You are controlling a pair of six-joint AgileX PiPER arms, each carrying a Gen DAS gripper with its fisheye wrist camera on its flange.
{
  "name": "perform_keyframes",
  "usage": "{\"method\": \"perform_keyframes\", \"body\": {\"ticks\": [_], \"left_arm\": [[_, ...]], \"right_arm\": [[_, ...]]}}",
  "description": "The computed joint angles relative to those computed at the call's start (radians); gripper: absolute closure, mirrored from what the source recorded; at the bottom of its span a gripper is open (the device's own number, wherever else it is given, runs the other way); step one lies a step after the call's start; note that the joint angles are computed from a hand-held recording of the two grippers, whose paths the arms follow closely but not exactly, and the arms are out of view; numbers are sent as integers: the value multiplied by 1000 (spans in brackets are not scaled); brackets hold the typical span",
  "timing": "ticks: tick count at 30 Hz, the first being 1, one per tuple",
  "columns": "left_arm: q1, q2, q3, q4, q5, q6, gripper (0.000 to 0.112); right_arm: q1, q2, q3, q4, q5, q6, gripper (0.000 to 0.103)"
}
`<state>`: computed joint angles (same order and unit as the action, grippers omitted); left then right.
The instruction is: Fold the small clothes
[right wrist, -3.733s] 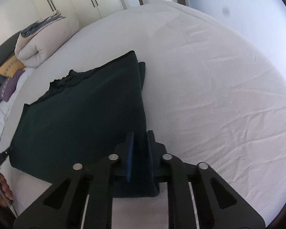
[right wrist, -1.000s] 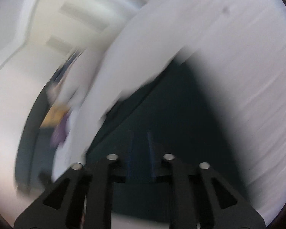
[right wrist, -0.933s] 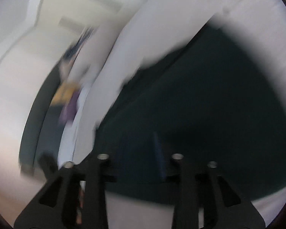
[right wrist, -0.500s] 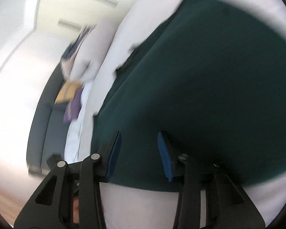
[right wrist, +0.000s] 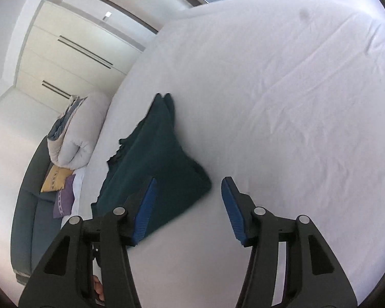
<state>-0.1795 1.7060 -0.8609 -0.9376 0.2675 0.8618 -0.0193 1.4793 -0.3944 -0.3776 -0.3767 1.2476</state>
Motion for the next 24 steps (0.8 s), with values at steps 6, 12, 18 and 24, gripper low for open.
{"method": "perform_keyframes", "body": {"ticks": [6,12,18,24], "left_arm": [[136,-145,113,-133,14,160,36],[310,-105,93,-145,129,189,31],[435,35,-4,-231,400,190,30],[419,190,-201,-163,587,11,28]], "right_arm": [[108,-169,-15,-60,162,47,49],[258,-92,-134,-149,195,141,45],[363,61,-248,-301,153,296,45],[418,169,-397,-598,148,566,45]]}}
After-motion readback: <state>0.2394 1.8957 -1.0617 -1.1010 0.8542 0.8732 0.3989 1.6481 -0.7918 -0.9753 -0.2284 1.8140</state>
